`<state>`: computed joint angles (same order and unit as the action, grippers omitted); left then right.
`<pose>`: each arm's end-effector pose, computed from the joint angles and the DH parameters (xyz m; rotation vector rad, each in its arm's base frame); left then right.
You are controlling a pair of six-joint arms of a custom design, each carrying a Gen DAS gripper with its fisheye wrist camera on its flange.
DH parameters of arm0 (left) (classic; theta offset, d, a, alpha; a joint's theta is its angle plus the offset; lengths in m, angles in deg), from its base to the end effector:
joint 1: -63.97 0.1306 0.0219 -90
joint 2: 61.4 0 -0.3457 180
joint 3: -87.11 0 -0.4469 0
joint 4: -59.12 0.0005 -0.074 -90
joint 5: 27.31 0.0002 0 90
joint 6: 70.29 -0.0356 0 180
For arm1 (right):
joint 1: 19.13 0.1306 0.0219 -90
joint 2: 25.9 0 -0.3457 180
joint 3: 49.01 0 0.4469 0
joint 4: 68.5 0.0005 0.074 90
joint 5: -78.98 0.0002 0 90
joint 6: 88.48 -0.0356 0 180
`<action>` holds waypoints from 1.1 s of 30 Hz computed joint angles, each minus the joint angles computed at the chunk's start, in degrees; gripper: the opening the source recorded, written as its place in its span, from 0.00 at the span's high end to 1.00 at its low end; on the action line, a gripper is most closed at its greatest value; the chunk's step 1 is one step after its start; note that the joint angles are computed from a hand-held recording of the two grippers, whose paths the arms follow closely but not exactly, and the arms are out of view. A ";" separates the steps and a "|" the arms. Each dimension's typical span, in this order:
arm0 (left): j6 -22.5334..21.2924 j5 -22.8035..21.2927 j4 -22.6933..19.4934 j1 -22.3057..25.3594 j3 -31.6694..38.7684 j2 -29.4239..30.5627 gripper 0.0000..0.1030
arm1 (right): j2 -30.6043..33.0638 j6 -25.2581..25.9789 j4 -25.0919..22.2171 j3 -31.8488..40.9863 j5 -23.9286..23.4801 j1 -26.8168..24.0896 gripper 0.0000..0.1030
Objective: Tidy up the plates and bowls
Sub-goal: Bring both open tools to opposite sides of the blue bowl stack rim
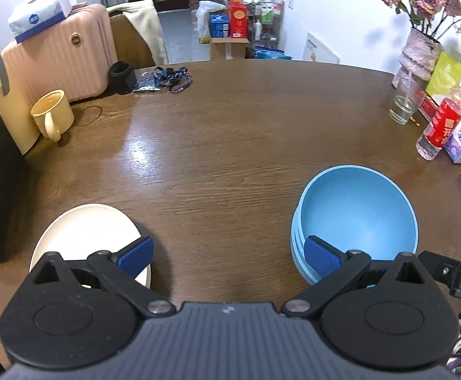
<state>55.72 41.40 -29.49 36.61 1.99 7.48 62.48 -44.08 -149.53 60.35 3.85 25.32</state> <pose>0.3149 -0.1490 0.5537 -0.3081 2.5284 0.0813 0.3518 0.3316 0.5421 0.1160 2.5811 0.2504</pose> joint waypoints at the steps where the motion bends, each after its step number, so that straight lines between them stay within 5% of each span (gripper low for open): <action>1: -0.98 0.58 0.34 0.46 -0.17 -0.30 0.00 | 0.02 -0.72 -0.09 0.05 0.32 0.17 0.00; 16: -10.30 8.20 3.57 6.36 -2.31 -3.09 0.00 | 2.92 -7.60 -3.58 4.08 5.01 3.30 0.00; 33: -7.56 8.50 6.21 5.75 -1.42 -0.90 0.00 | 3.06 -2.60 -1.12 3.56 2.60 1.22 0.00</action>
